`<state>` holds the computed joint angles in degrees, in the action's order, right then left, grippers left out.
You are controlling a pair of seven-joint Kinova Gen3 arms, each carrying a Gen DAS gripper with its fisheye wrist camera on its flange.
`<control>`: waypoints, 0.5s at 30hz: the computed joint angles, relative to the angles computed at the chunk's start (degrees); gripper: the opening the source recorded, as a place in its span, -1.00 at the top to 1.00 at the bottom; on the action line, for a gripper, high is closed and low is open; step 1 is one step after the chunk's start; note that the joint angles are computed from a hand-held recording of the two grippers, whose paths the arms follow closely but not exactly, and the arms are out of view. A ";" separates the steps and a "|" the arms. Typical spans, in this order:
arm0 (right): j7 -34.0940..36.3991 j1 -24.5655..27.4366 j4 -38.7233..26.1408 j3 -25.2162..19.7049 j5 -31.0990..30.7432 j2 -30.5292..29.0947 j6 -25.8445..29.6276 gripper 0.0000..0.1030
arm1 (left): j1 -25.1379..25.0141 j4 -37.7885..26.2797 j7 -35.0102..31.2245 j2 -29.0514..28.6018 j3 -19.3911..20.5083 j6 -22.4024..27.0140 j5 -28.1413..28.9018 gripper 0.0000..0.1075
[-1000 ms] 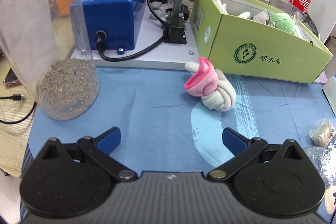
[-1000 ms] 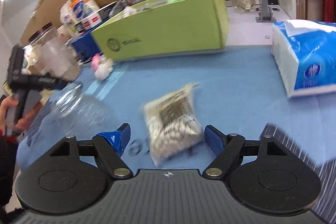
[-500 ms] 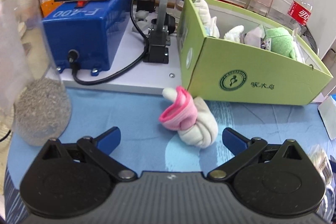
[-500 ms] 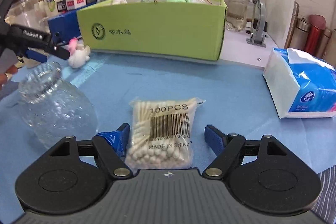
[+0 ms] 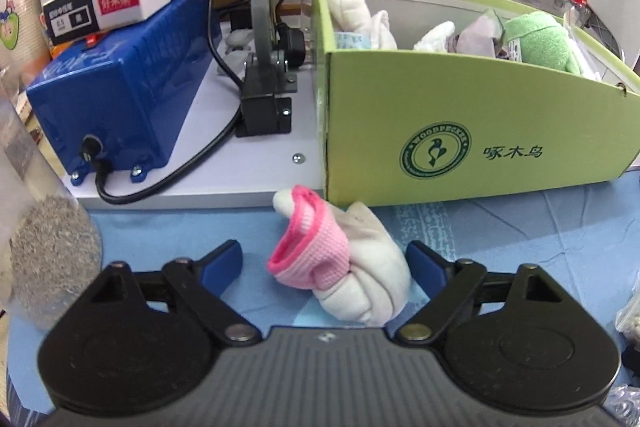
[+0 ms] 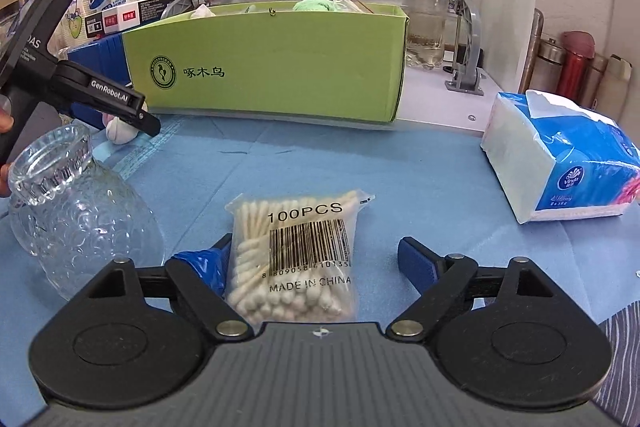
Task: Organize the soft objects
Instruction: 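Grasp the sock bundle with the left tool while the right tool grasps the cotton swab bag, then carry the socks and swab bag into the green box and open both tools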
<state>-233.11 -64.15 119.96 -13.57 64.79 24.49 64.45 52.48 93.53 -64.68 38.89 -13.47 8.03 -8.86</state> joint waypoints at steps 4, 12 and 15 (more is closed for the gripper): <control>0.01 0.23 0.23 0.01 0.25 -0.09 -0.37 -0.45 | 0.51 1.52 0.03 -0.68 -0.96 -1.55 -0.06 -0.22; -1.94 -0.26 2.45 -1.21 1.04 -2.54 -0.80 0.54 | -4.09 11.59 -4.64 -7.43 3.63 -6.82 2.17 0.07; -0.86 -1.57 2.12 -2.62 -0.54 -3.70 1.17 0.55 | -5.23 16.76 -7.15 -11.36 4.74 -9.47 3.66 0.07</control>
<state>-233.97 -65.72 122.08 -16.19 64.24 20.79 65.62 47.25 110.29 -71.83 27.52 -8.73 -1.45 -5.20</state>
